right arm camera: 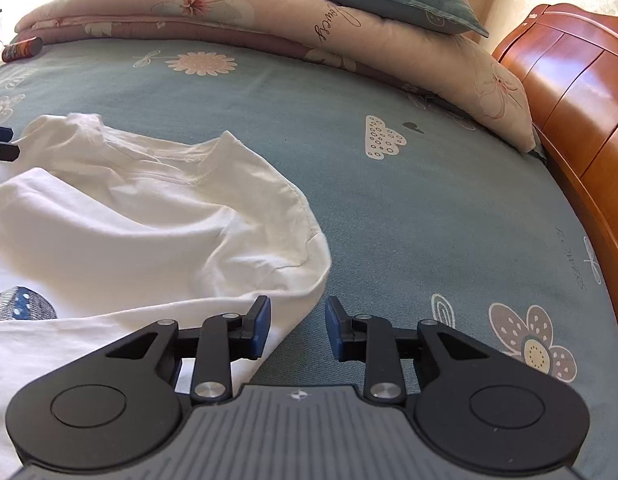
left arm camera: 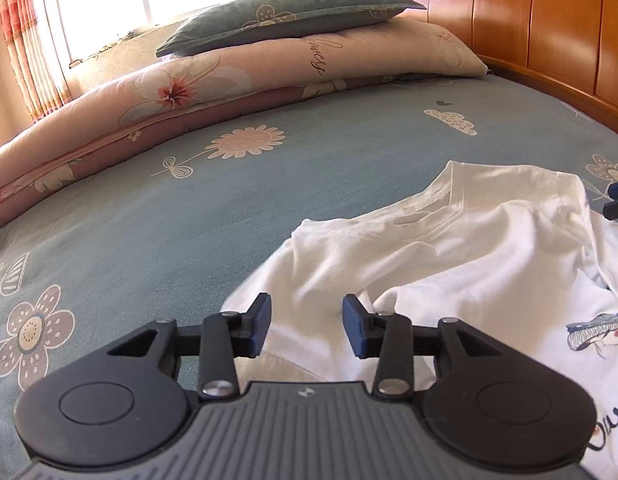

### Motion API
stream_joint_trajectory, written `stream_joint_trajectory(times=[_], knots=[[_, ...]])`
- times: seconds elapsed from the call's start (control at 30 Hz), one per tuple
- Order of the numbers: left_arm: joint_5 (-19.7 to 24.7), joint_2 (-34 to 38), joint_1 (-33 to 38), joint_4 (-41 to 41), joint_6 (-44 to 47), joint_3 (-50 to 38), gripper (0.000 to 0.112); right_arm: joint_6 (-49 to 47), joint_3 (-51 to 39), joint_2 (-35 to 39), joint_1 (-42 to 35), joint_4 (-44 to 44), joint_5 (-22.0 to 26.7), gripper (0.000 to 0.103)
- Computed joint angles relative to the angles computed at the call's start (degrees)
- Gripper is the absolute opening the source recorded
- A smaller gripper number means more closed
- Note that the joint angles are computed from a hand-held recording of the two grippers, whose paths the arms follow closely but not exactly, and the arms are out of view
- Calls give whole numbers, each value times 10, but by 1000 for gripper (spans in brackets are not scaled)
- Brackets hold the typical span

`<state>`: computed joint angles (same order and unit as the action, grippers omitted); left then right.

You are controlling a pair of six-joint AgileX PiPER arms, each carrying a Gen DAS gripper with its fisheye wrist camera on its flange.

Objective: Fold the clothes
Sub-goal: 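Release the shirt from both grippers and withdraw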

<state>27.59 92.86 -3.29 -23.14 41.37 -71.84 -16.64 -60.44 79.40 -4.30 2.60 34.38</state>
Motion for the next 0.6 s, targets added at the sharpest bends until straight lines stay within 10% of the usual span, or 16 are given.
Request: stream_joint_trajectory(times=[0.37, 0.6], knots=[[127, -173, 90, -133, 90, 151, 60, 32, 90, -248, 81, 67, 119, 58], [49, -193, 31, -75, -40, 214, 63, 271, 180, -407, 199, 19, 130, 60]])
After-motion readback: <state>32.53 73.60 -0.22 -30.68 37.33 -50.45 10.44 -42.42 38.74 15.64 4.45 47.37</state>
